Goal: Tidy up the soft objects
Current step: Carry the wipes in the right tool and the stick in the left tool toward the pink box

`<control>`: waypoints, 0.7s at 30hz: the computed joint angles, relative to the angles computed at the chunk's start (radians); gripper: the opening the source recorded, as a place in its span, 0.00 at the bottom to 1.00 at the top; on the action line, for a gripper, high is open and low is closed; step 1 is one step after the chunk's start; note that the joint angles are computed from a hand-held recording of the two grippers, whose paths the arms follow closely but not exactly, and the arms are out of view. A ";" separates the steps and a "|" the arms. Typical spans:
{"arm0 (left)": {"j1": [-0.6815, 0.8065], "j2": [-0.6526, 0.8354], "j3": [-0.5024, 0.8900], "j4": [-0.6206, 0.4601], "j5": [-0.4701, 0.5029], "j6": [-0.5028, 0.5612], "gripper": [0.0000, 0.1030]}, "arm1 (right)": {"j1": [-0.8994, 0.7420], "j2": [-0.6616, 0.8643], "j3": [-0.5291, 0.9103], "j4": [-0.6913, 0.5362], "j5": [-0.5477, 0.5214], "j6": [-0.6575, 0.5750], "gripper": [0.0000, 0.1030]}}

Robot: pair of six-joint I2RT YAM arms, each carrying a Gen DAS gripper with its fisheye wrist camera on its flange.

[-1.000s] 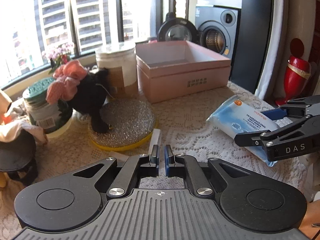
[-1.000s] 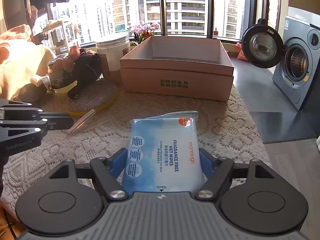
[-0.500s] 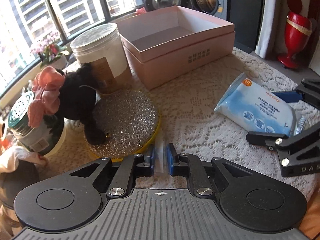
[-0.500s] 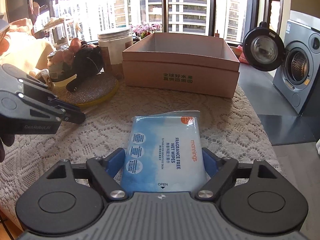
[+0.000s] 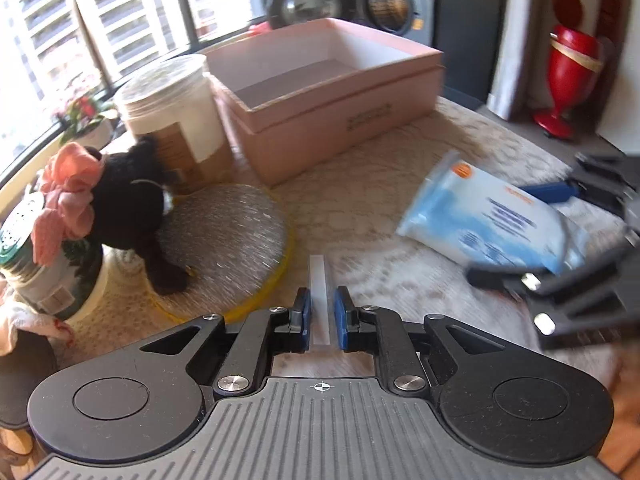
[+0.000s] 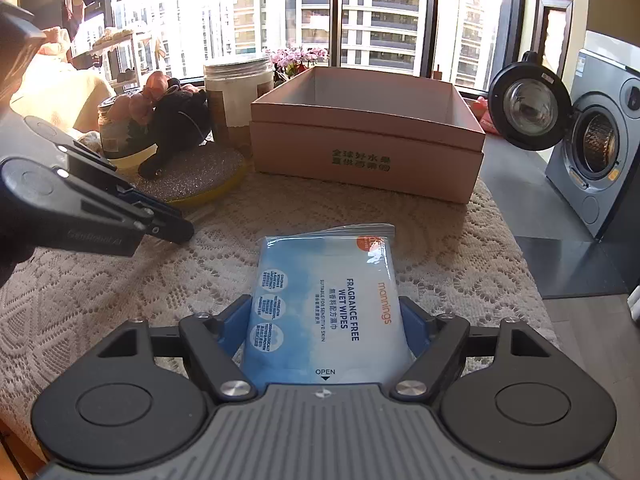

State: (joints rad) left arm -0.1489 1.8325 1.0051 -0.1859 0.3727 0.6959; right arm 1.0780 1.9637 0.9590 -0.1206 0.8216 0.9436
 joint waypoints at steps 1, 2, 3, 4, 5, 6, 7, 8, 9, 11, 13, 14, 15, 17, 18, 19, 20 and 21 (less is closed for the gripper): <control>0.013 -0.019 -0.025 -0.009 0.024 0.026 0.15 | 0.002 -0.003 -0.007 0.005 0.000 -0.001 0.74; 0.025 -0.041 -0.058 0.000 0.038 0.049 0.15 | 0.003 -0.006 -0.014 0.011 0.000 -0.001 0.74; 0.031 -0.056 -0.082 0.011 0.045 0.065 0.15 | 0.005 -0.009 -0.021 0.018 0.001 0.000 0.74; 0.033 -0.066 -0.100 0.023 0.047 0.069 0.15 | 0.006 -0.010 -0.025 0.022 0.001 0.001 0.74; 0.030 -0.069 -0.106 0.031 0.045 0.065 0.15 | 0.006 -0.010 -0.025 0.022 0.001 0.001 0.74; 0.027 -0.063 -0.099 0.027 0.044 0.059 0.15 | 0.005 -0.009 -0.022 0.021 0.001 0.001 0.74; 0.020 -0.051 -0.086 0.022 0.043 0.045 0.15 | 0.004 -0.008 -0.020 0.020 0.000 0.000 0.74; 0.014 -0.041 -0.075 0.022 0.042 0.032 0.15 | 0.001 -0.009 -0.018 0.018 -0.003 -0.002 0.74; 0.009 -0.044 -0.078 0.028 0.039 0.013 0.15 | -0.001 -0.010 -0.016 0.015 -0.005 0.001 0.74; -0.001 -0.065 -0.111 0.071 0.027 -0.011 0.14 | -0.003 -0.015 -0.016 0.009 -0.009 0.008 0.74; -0.005 -0.086 -0.145 0.108 0.034 -0.007 0.14 | 0.000 -0.029 -0.023 0.004 -0.012 0.019 0.73; -0.004 -0.094 -0.151 0.108 0.044 -0.003 0.14 | 0.003 -0.040 -0.032 0.006 -0.011 0.021 0.73; -0.003 -0.103 -0.157 0.108 0.050 -0.001 0.14 | 0.007 -0.051 -0.037 0.003 -0.006 0.023 0.73; -0.002 -0.124 -0.168 0.107 0.055 0.005 0.14 | 0.020 -0.071 -0.040 -0.023 0.017 0.032 0.73; -0.001 -0.134 -0.172 0.108 0.058 0.004 0.14 | 0.026 -0.080 -0.042 -0.035 0.030 0.033 0.73; 0.000 -0.142 -0.173 0.106 0.061 0.003 0.14 | 0.032 -0.092 -0.044 -0.046 0.042 0.036 0.73; 0.002 -0.151 -0.176 0.108 0.064 0.000 0.14 | 0.038 -0.103 -0.047 -0.055 0.053 0.039 0.73; 0.001 -0.161 -0.178 0.109 0.066 -0.006 0.14 | 0.043 -0.113 -0.049 -0.063 0.063 0.042 0.73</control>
